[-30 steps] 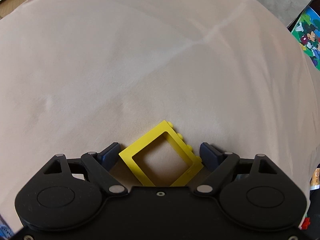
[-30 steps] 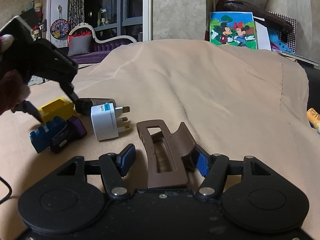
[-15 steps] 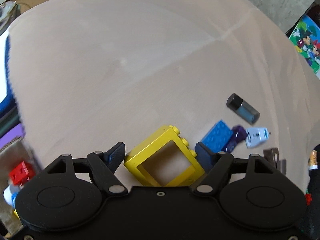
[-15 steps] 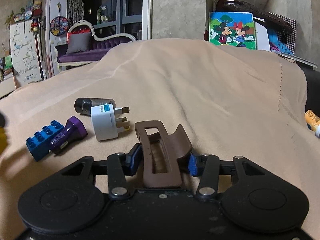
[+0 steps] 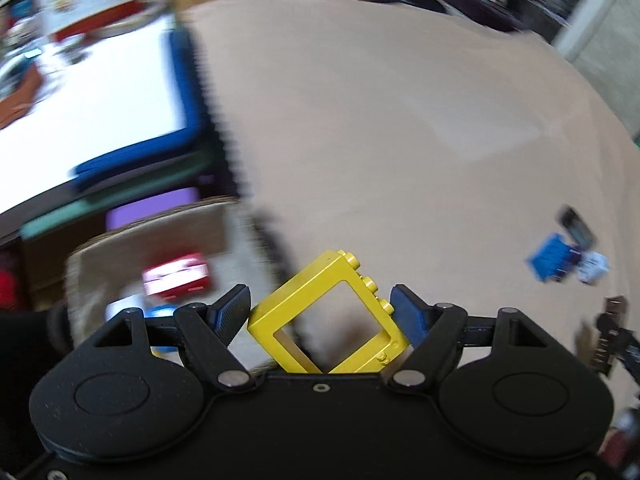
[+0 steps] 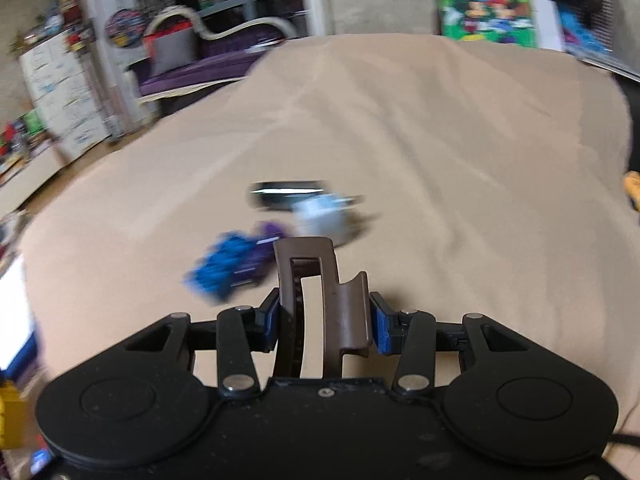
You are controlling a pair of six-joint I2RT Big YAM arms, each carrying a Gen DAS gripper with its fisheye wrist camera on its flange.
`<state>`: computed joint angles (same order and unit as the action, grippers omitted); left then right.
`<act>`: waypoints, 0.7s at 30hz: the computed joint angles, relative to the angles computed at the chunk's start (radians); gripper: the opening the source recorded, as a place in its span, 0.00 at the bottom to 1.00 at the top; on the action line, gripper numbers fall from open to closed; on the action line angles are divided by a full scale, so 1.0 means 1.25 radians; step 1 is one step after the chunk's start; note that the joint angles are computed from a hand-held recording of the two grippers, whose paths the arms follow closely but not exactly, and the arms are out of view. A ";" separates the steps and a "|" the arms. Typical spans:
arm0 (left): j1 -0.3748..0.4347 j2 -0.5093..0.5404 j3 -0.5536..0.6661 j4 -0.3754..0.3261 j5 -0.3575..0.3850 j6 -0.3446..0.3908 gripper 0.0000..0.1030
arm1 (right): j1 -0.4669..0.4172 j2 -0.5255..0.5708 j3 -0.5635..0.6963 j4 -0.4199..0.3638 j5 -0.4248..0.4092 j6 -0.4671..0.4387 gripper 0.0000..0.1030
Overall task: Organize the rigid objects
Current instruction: 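Carry the yellow frame and brown clip to the basket and open both tools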
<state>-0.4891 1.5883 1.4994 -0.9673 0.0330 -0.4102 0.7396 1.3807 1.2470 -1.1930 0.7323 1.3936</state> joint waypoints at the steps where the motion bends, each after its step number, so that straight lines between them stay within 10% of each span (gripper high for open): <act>1: 0.011 -0.013 -0.018 0.006 -0.011 -0.007 0.70 | 0.014 0.017 0.029 0.010 -0.011 -0.022 0.42; 10: 0.109 -0.069 -0.126 0.032 -0.072 -0.073 0.70 | 0.084 0.214 0.287 0.149 -0.190 -0.240 0.42; 21: 0.172 -0.060 -0.170 0.029 -0.040 -0.113 0.70 | 0.107 0.455 0.605 0.010 -0.281 -0.296 0.42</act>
<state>-0.2743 1.5131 1.2874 -0.9309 -0.0167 -0.5509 0.8733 1.9498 2.0036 -1.1803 0.3808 1.0235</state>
